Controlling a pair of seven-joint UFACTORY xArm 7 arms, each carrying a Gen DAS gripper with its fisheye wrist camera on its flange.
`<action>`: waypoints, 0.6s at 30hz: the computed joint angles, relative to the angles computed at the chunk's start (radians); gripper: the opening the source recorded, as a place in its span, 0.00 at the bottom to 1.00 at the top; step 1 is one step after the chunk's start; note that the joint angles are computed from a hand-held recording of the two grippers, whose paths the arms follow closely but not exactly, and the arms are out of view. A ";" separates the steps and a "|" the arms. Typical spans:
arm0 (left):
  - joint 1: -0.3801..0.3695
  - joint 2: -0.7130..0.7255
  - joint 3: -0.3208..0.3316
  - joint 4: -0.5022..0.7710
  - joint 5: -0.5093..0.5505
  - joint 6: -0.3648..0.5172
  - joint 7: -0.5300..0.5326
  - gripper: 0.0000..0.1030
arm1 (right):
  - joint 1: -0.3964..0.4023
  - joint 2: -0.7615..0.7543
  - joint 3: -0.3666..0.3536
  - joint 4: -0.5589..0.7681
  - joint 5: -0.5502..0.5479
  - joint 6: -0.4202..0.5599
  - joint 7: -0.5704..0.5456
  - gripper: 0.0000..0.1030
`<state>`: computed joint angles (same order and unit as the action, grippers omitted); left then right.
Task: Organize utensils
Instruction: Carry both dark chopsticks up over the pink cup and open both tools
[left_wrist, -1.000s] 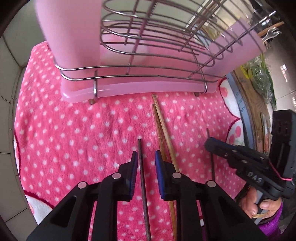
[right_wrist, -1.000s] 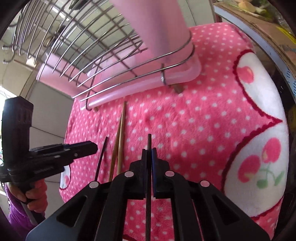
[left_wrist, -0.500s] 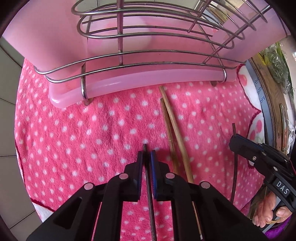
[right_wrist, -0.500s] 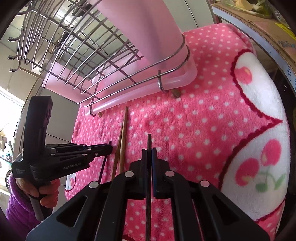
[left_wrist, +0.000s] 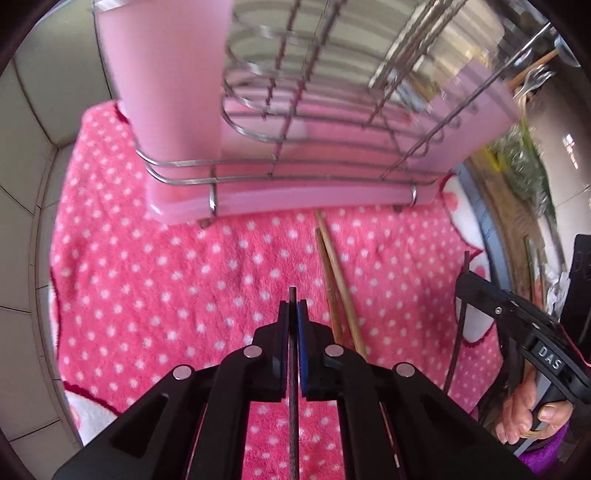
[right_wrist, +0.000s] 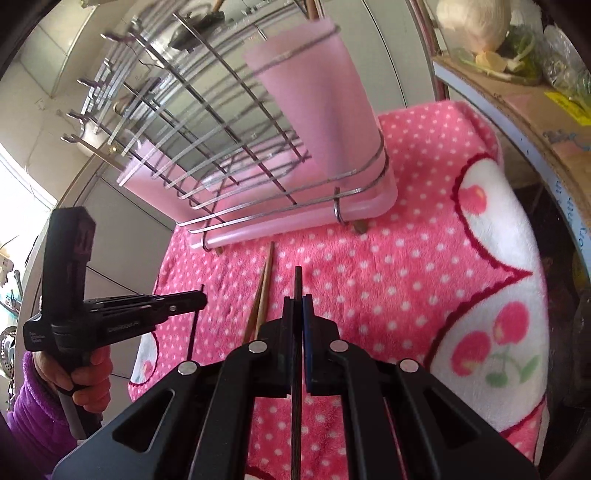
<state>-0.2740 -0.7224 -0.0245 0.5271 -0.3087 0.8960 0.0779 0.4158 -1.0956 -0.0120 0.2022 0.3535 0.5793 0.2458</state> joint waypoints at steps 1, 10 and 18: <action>0.002 -0.034 0.003 -0.011 -0.002 -0.009 0.001 0.04 | -0.007 -0.014 0.010 0.000 -0.006 0.000 0.006 0.05; -0.005 -0.356 0.030 -0.149 -0.004 -0.149 -0.002 0.04 | -0.046 -0.102 0.085 0.006 -0.090 -0.020 0.062 0.05; 0.033 -0.495 0.109 -0.158 -0.002 -0.167 -0.022 0.03 | -0.058 -0.159 0.108 0.003 -0.146 -0.042 0.116 0.05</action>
